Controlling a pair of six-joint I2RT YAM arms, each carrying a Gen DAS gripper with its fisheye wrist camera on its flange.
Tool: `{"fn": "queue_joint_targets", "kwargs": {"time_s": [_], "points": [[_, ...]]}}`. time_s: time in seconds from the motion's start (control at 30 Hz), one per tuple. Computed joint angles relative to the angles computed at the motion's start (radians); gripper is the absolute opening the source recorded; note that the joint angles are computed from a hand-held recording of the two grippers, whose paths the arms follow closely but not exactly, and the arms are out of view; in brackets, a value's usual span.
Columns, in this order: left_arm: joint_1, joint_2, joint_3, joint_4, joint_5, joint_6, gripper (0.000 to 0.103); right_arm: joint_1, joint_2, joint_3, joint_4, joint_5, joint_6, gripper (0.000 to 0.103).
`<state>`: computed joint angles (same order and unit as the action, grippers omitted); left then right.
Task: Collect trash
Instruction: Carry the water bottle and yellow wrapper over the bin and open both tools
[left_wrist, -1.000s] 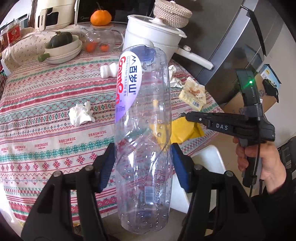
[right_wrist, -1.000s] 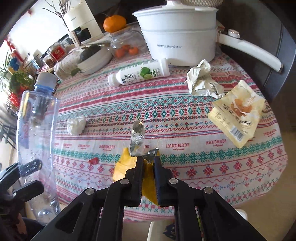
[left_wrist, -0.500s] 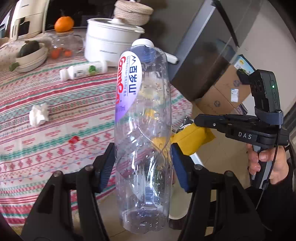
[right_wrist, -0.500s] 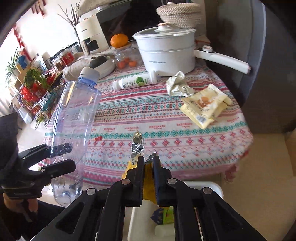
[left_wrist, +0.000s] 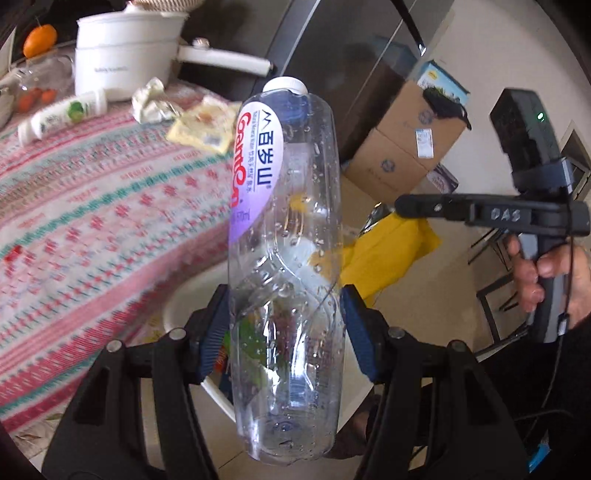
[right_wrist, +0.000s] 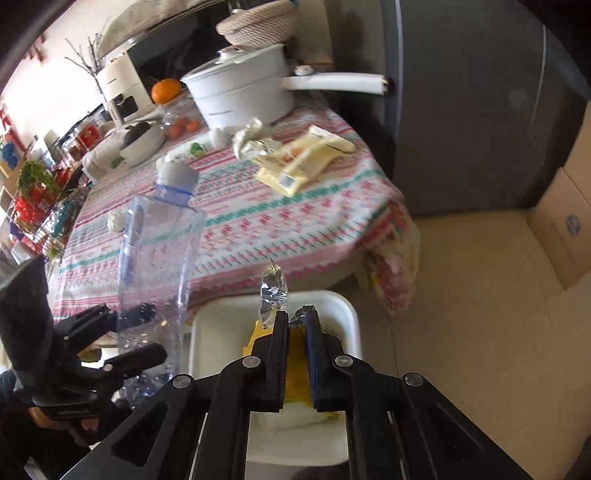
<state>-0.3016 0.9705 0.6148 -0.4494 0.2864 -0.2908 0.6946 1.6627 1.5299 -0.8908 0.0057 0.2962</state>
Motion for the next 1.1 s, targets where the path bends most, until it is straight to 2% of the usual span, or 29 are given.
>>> {"fn": "queue_joint_targets", "kwargs": {"time_s": [0.13, 0.2, 0.3, 0.33, 0.4, 0.8, 1.1], "points": [[-0.063, 0.071, -0.024, 0.082, -0.045, -0.022, 0.062, -0.042, -0.043, -0.07, 0.006, -0.01, -0.011, 0.01], [-0.06, 0.127, -0.01, 0.089, -0.024, 0.0, 0.063, -0.057, -0.057, -0.092, 0.005, -0.016, -0.018, 0.01], [-0.087, 0.154, -0.006, 0.073, -0.071, 0.01, 0.067, -0.067, -0.063, -0.104, -0.001, -0.02, -0.028, 0.01], [-0.09, 0.159, 0.001, 0.065, -0.074, 0.015, 0.07, -0.068, -0.065, -0.108, -0.001, -0.02, -0.03, 0.01], [-0.105, 0.159, 0.016, 0.037, -0.093, 0.022, 0.081, -0.069, -0.063, -0.112, -0.002, -0.022, -0.033, 0.01], [-0.035, 0.087, 0.058, -0.15, -0.125, 0.113, 0.082, -0.027, -0.034, -0.088, -0.016, -0.008, -0.046, 0.01], [0.052, -0.017, 0.055, -0.253, -0.159, 0.193, 0.086, 0.04, 0.053, -0.002, -0.037, -0.002, -0.042, 0.011]]}}
